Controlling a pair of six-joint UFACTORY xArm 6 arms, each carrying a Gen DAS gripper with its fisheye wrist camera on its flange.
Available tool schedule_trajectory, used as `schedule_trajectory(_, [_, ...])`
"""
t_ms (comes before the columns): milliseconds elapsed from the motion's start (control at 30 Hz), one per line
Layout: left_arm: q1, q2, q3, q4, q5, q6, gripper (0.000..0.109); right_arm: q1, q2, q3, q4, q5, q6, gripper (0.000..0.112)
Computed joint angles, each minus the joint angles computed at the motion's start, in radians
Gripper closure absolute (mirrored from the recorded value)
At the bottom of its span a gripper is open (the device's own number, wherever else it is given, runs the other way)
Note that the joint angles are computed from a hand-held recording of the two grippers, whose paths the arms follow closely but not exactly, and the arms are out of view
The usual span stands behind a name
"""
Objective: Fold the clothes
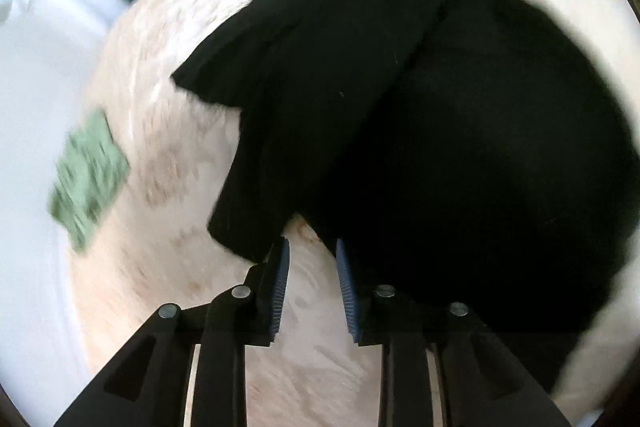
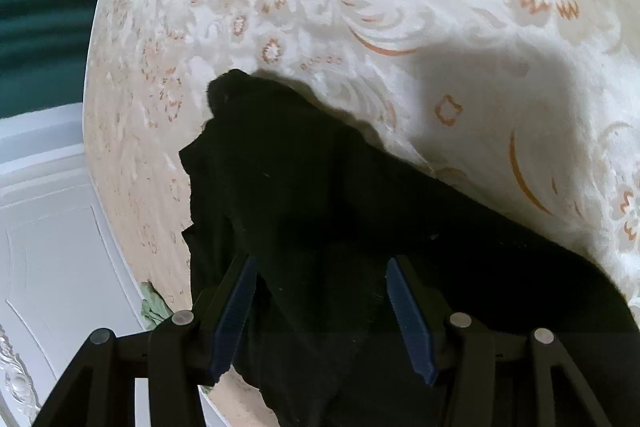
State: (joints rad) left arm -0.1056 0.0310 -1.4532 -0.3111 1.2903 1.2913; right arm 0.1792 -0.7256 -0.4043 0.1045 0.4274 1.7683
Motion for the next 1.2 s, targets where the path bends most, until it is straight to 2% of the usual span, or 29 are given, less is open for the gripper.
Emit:
schedule_trajectory(33, [0.009, 0.06, -0.095, -0.025, 0.063, -0.052, 0.067, -0.012, 0.029, -0.021, 0.03, -0.015, -0.048, 0.055])
schedule_trajectory(67, [0.011, 0.104, -0.156, -0.048, 0.084, -0.096, 0.055, -0.025, 0.055, -0.044, 0.065, -0.021, -0.1, 0.055])
schedule_trajectory(100, [0.005, 0.147, -0.206, -0.075, 0.07, -0.108, 0.036, -0.039, 0.077, -0.069, 0.102, -0.015, -0.156, 0.055])
schedule_trajectory(133, [-0.002, 0.172, -0.228, -0.091, 0.05, -0.082, 0.029, -0.053, 0.099, -0.095, 0.138, -0.004, -0.21, 0.055])
schedule_trajectory(233, [-0.053, 0.238, -0.267, -0.083, -0.009, 0.092, 0.029, -0.11, 0.19, -0.211, 0.271, 0.117, -0.413, 0.055])
schedule_trajectory(333, [-0.097, 0.289, -0.297, -0.049, -0.039, 0.25, 0.029, -0.167, 0.272, -0.305, 0.358, 0.237, -0.541, 0.058])
schedule_trajectory(367, [-0.102, 0.311, -0.325, -0.043, -0.024, 0.258, 0.03, -0.186, 0.301, -0.337, 0.375, 0.275, -0.574, 0.06])
schedule_trajectory(433, [-0.107, 0.359, -0.394, -0.035, 0.02, 0.253, 0.036, -0.226, 0.365, -0.405, 0.389, 0.356, -0.618, 0.063])
schedule_trajectory(567, [-0.116, 0.457, -0.533, -0.012, 0.106, 0.227, 0.039, -0.274, 0.44, -0.461, 0.442, 0.421, -0.655, 0.066])
schedule_trajectory(633, [-0.119, 0.503, -0.588, 0.014, 0.145, 0.179, 0.053, -0.287, 0.47, -0.482, 0.471, 0.447, -0.669, 0.066])
schedule_trajectory(700, [-0.12, 0.566, -0.671, 0.042, 0.214, 0.127, 0.056, -0.292, 0.491, -0.494, 0.494, 0.46, -0.684, 0.066])
schedule_trajectory(733, [-0.122, 0.574, -0.672, 0.062, 0.215, 0.122, 0.06, -0.293, 0.498, -0.498, 0.493, 0.462, -0.686, 0.066])
schedule_trajectory(767, [-0.125, 0.574, -0.659, 0.084, 0.206, 0.121, 0.063, -0.293, 0.505, -0.501, 0.492, 0.464, -0.688, 0.069])
schedule_trajectory(800, [-0.128, 0.587, -0.671, 0.108, 0.221, 0.109, 0.072, -0.292, 0.503, -0.495, 0.49, 0.456, -0.683, 0.076])
schedule_trajectory(833, [-0.132, 0.588, -0.665, 0.13, 0.231, 0.106, 0.089, -0.289, 0.489, -0.473, 0.488, 0.432, -0.669, 0.094])
schedule_trajectory(867, [-0.136, 0.585, -0.654, 0.153, 0.237, 0.107, 0.1, -0.286, 0.475, -0.451, 0.485, 0.408, -0.654, 0.104])
schedule_trajectory(900, [-0.137, 0.556, -0.61, 0.153, 0.214, 0.117, 0.108, -0.283, 0.461, -0.429, 0.482, 0.384, -0.639, 0.104])
schedule_trajectory(1000, [-0.138, 0.46, -0.474, 0.138, 0.131, 0.154, 0.108, -0.26, 0.359, -0.306, 0.5, 0.247, -0.586, 0.106])
schedule_trajectory(1067, [-0.134, 0.452, -0.487, 0.112, 0.144, 0.134, 0.108, -0.242, 0.285, -0.217, 0.549, 0.143, -0.568, 0.106])
schedule_trajectory(1200, [-0.134, 0.481, -0.603, 0.04, 0.184, 0.095, 0.108, -0.216, 0.139, -0.049, 0.659, -0.035, -0.521, 0.106])
